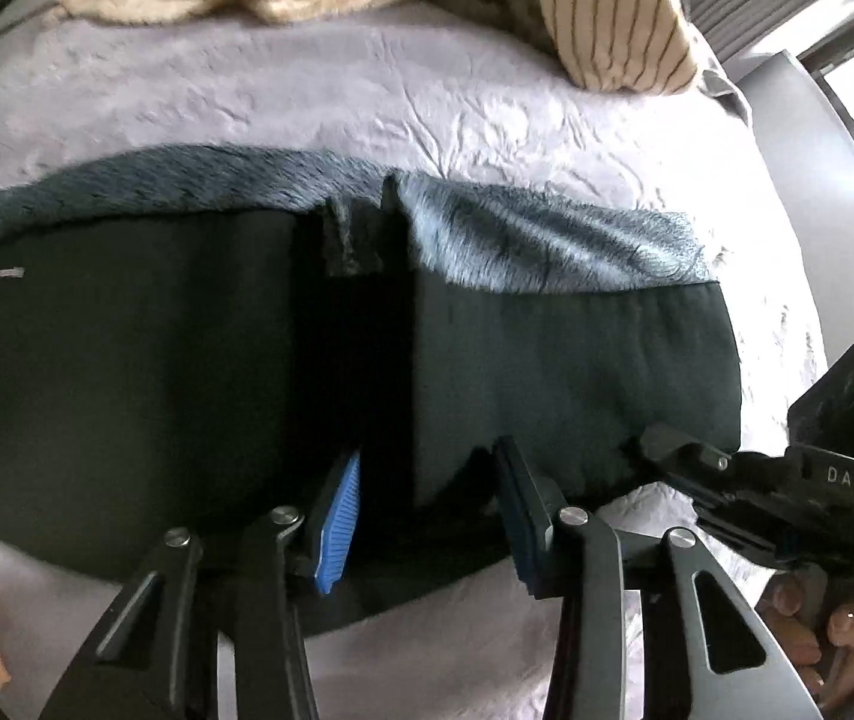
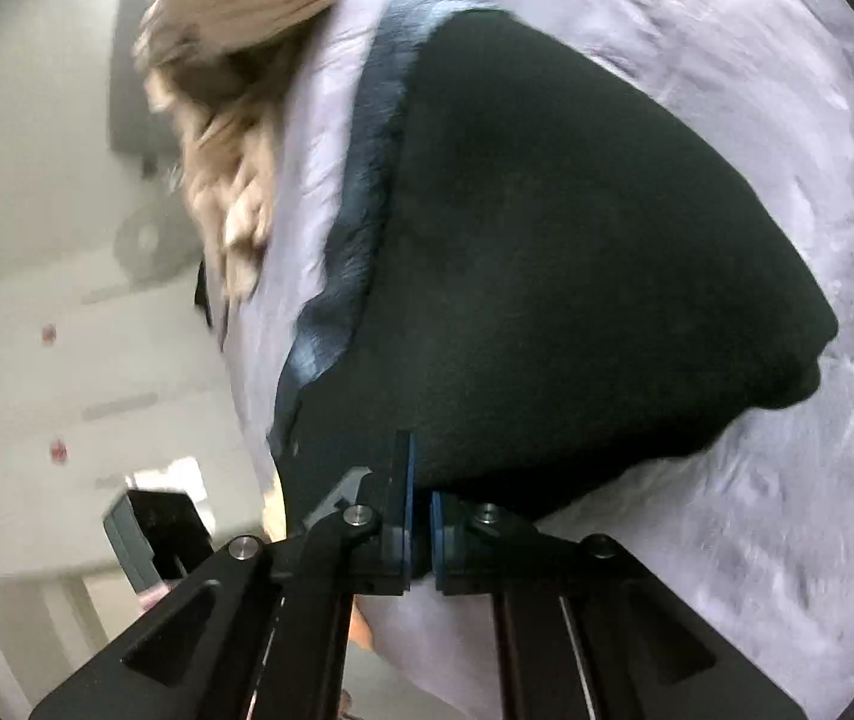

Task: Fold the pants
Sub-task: 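Fold the leg end over toward the waistband with the right tool while the left tool holds the waistband, then release the leg end onto the waistband and open both tools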

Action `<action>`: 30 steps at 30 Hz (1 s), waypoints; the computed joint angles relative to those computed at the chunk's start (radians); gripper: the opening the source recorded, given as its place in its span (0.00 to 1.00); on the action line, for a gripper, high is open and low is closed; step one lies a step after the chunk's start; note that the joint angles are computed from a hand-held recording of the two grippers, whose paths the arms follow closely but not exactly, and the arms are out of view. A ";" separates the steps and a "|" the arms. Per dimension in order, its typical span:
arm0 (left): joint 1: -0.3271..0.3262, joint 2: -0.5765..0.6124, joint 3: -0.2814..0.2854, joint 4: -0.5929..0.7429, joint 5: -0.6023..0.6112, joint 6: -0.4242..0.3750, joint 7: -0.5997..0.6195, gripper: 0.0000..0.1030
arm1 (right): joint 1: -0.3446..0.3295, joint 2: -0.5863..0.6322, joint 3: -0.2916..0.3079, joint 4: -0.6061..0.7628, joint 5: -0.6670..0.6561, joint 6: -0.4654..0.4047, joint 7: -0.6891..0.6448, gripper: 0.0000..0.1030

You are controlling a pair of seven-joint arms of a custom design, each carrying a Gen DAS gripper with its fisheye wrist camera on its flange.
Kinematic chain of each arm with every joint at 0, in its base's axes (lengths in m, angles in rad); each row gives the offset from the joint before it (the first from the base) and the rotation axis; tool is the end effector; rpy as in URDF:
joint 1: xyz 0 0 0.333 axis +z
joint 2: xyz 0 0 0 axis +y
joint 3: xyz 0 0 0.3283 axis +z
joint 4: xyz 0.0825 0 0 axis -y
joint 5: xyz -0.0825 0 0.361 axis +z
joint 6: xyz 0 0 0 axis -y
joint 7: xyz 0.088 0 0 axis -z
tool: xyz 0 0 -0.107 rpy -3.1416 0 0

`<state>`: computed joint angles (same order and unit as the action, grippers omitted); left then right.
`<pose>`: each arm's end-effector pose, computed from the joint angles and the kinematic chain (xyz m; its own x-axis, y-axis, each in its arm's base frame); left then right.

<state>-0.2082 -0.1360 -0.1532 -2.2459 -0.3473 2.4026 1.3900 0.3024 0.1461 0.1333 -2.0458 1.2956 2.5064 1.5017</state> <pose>0.4707 -0.1829 0.4774 0.0064 -0.9495 0.3136 -0.9768 -0.0730 -0.2012 0.5340 0.2379 0.4245 -0.3376 -0.4974 -0.7991 -0.9034 0.4096 0.1267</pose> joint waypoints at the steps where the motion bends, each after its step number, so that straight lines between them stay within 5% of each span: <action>1: 0.004 -0.012 -0.004 -0.015 0.026 0.008 -0.016 0.43 | 0.003 -0.008 0.000 -0.003 -0.034 -0.015 0.013 0.04; 7: 0.007 0.010 -0.016 -0.042 0.118 0.033 -0.082 0.52 | 0.011 0.052 0.010 -0.015 -0.047 -0.006 0.048 0.04; 9: 0.007 0.008 -0.022 -0.030 0.157 0.034 -0.102 0.69 | 0.007 0.055 0.008 0.005 -0.088 -0.028 0.051 0.07; 13: 0.008 -0.011 -0.020 -0.004 0.208 0.042 -0.143 0.73 | -0.012 0.046 -0.013 0.119 -0.346 -0.217 0.074 0.41; 17: 0.010 0.013 -0.018 0.057 0.244 0.059 -0.157 0.73 | -0.035 0.001 -0.032 0.168 -0.399 -0.172 -0.076 0.54; 22: -0.001 0.141 -0.039 0.185 0.241 0.081 -0.136 0.73 | -0.070 0.091 -0.068 0.233 -0.517 -0.068 0.032 0.55; 25: -0.001 0.223 -0.058 0.240 0.236 0.088 -0.140 0.73 | -0.132 0.173 -0.040 0.268 -0.401 -0.100 -0.005 0.53; 27: 0.000 0.246 -0.062 0.247 0.277 0.077 -0.166 0.73 | -0.170 0.232 -0.014 0.301 -0.314 -0.153 -0.036 0.43; 30: 0.004 0.239 -0.061 0.214 0.332 0.078 -0.200 0.73 | -0.173 0.246 -0.005 0.338 -0.321 -0.183 -0.015 0.39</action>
<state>-0.2037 0.1029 -0.2143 -2.0320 -0.0149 2.4809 1.1898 0.1289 0.3917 0.1286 -1.7074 0.9741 2.3233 1.4868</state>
